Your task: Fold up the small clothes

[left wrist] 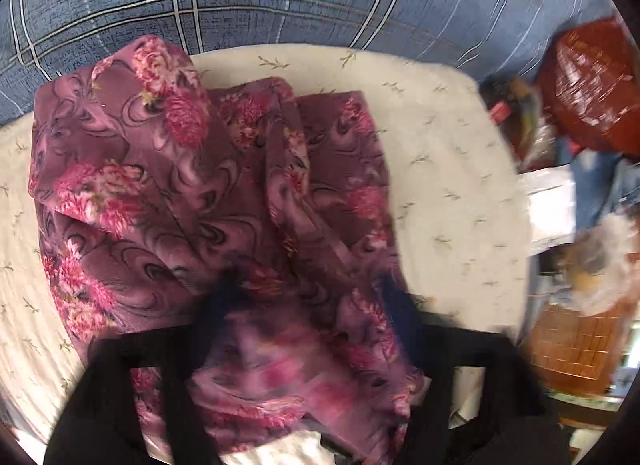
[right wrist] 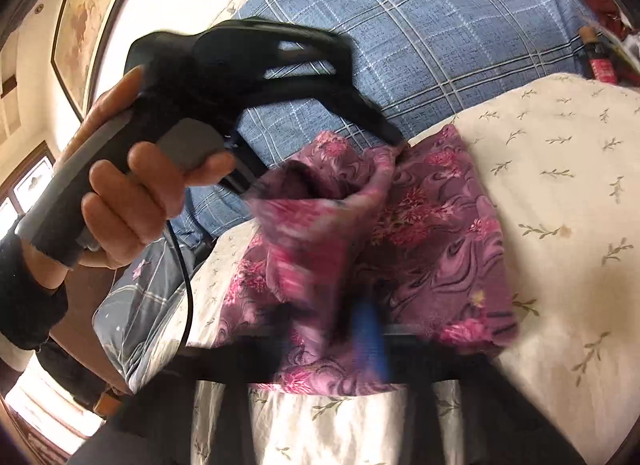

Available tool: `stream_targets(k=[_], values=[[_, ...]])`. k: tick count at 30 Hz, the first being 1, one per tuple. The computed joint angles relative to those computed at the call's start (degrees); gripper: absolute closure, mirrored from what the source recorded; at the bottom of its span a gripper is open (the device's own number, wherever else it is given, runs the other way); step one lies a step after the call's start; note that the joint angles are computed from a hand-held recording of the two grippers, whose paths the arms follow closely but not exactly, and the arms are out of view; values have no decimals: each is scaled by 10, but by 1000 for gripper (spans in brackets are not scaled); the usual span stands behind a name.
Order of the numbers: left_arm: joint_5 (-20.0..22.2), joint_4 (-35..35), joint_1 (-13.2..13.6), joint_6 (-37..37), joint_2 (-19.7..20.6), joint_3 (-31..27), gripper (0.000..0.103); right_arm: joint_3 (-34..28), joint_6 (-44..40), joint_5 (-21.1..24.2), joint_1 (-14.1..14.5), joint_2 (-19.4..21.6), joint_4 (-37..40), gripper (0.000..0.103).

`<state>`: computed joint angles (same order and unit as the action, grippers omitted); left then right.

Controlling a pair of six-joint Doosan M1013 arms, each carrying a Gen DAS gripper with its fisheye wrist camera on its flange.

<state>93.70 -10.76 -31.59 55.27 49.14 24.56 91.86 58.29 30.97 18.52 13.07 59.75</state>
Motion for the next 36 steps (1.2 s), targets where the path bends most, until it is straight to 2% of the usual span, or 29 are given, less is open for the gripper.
stream_targets(k=[1,3,5,6,8,9,11,13,14,15,16,17,18,19,20,23,25,29,31,32,34,35,36], values=[[-4,-27,3,0,1,4,102,1,-2,6,-3,1,8,98],[-63,-88,8,-13,-23,54,100,19,-57,13,-16,-12,97,99],[-93,-84,1,9,-34,71,100,42,-113,10,-28,-29,188,99],[-109,-85,-1,17,-40,83,98,50,-124,10,-33,-35,209,99],[-166,-109,1,22,-62,129,98,51,-69,18,-42,-33,172,99],[-198,-125,4,21,-75,153,98,45,-5,22,-44,-28,112,98],[-279,-157,12,32,-116,222,95,35,66,61,-51,-18,50,98],[-356,-167,23,47,-159,284,77,34,70,69,-53,-27,33,92],[-397,-154,26,40,-182,316,50,34,69,59,-53,-35,21,89],[-432,-129,27,20,-199,340,30,34,70,38,-53,-44,9,80],[-466,-93,31,-11,-220,371,27,36,70,16,-55,-52,6,73],[-486,-58,37,-47,-237,399,26,37,64,-7,-58,-58,16,56],[-491,-47,43,-66,-245,415,26,32,58,-20,-62,-59,29,48],[-498,-52,54,-85,-254,438,26,18,68,-20,-65,-52,23,47],[-508,-64,60,-94,-260,456,26,-4,83,-1,-68,-40,7,45],[-540,-129,76,-86,-269,503,26,-103,143,105,-71,32,-45,43],[-558,-165,79,-66,-267,519,26,-164,189,158,-68,79,-71,44],[-584,-189,83,-36,-264,531,26,-259,246,219,-51,153,-128,44],[-585,-209,88,-19,-264,534,26,-289,239,252,-45,179,-121,44],[-588,-218,90,-12,-264,535,26,-314,234,284,-42,197,-115,46],[-594,-232,92,0,-267,539,26,-349,219,311,-28,211,-150,70],[-594,-231,92,2,-268,539,26,-365,211,314,-16,212,-203,95],[-598,-240,94,14,-273,545,26,-372,200,309,-6,208,-242,96]])
